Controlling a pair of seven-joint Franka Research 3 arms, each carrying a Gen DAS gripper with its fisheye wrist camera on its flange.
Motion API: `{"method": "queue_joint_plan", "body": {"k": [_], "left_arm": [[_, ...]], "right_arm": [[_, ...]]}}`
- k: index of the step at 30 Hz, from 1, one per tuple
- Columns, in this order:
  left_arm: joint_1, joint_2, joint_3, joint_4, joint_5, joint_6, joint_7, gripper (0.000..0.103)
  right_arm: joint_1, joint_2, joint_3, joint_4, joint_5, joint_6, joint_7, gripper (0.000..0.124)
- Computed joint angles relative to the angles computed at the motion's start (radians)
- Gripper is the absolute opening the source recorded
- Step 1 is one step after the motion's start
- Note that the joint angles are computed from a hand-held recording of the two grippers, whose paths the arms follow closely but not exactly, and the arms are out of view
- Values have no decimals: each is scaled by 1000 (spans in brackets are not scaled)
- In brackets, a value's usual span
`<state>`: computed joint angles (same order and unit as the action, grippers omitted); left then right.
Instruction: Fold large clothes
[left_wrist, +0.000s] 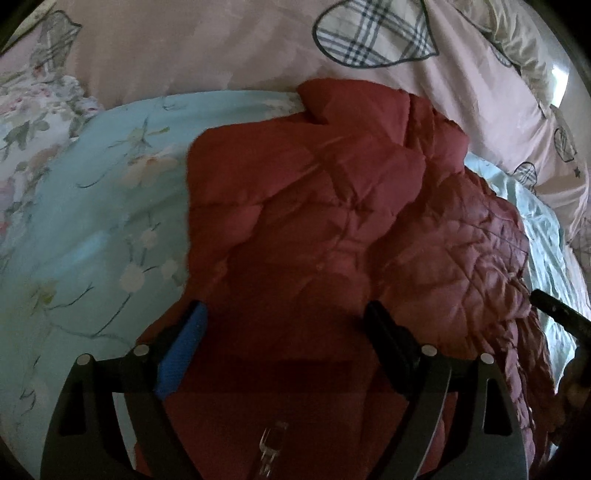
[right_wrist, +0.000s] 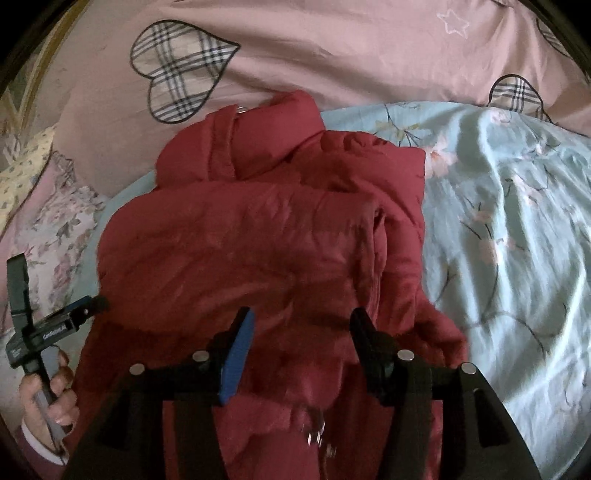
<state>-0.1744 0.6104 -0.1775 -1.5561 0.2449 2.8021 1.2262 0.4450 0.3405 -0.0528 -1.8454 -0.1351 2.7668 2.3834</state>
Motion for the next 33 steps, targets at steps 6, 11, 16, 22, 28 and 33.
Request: {"method": "queue_joint_plan", "body": {"k": [6,11,16,22,28,33], "left_arm": [[41,-144,-20,-206,-13,75,3,88],[103,-263,-70,-395,-81,131,43,88],[146,-367,-108,-561,-179,167,89,88],[158,-470,-122,-701,-313,200,158,87],[122,-566,-86,-806,-423,234,249,88],[81,-606,-48,-849,-620,228,405,88]], "right_arm": [[-1,-119,26,-132,-2,28,7,66],[-28,-224,81,-253,42,43,-26,69],[-41,-325,114,-364,-38,41,70,72],[-79,-426,176,-478,-32,64,131,75],[-140,-542,250,-586,-67,41,247,79],[-166,-620,282,-660,-29,19,279,80]]}}
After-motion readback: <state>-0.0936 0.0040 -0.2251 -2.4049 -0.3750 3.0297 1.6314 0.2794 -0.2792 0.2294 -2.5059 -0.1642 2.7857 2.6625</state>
